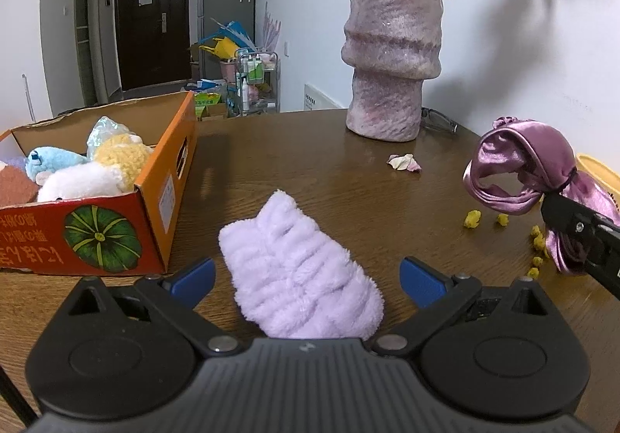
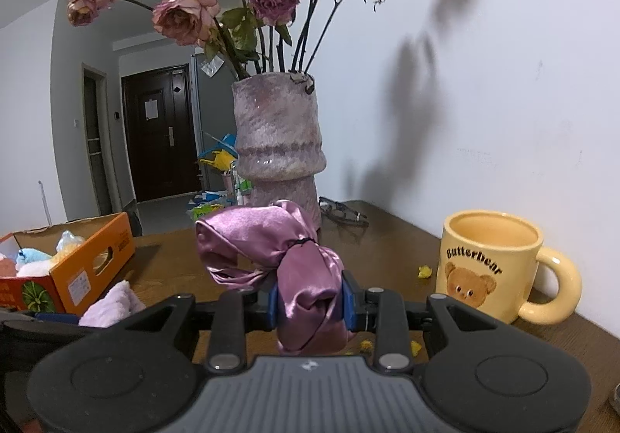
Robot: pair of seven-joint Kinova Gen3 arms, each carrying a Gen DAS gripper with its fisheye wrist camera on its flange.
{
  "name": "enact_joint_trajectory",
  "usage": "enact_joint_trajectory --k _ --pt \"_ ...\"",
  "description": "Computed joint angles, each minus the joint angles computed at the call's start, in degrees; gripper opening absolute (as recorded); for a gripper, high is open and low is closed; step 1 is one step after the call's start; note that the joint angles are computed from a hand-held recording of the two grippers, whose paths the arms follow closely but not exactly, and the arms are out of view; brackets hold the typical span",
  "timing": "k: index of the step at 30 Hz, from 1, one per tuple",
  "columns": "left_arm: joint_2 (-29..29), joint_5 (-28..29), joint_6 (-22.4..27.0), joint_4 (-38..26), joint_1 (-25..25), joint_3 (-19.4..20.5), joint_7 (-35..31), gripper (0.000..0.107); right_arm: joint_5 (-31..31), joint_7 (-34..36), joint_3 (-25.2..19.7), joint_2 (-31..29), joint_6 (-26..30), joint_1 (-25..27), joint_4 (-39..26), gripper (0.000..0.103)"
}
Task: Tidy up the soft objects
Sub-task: 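Close the left tool on the lavender fuzzy headband, then carry the headband with the left tool while the right tool carries the scrunchie to the box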
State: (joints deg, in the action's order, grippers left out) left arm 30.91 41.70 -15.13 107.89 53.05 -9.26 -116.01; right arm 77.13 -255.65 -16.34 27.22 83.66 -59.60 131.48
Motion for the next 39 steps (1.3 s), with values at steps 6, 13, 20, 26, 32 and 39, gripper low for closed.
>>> enact_joint_trajectory --k 6,13,20,26,32,39 --pt "0.54 -0.55 5.08 -1.76 0.37 -2.04 0.33 0.081 -0.41 1.11 0.13 0.50 0.03 -0.19 -0.81 0.030" --pt "0.18 -6.94 4.95 -0.96 -1.74 0.03 5.75 0.059 -1.11 2.74 0.33 0.76 0.47 -0.75 -1.55 0.030" --pt "-2.00 -12.61 -0.85 3.89 -3.79 3.68 9.47 0.053 -2.18 2.21 0.60 1.37 1.71 -1.91 -2.89 0.030" --pt "-4.46 -15.91 -6.67 9.26 -8.64 9.41 10.99 0.052 -4.06 1.11 0.98 2.51 3.46 -3.72 -5.28 0.030" --pt "-7.30 -19.72 -13.94 15.89 -13.68 13.96 13.41 0.052 -5.34 1.17 1.56 4.49 6.00 -6.72 -9.66 0.030" --pt "-11.02 -25.05 -21.49 24.25 -20.19 16.56 17.42 0.052 -5.59 4.70 3.21 7.85 8.91 -10.48 -17.04 0.030"
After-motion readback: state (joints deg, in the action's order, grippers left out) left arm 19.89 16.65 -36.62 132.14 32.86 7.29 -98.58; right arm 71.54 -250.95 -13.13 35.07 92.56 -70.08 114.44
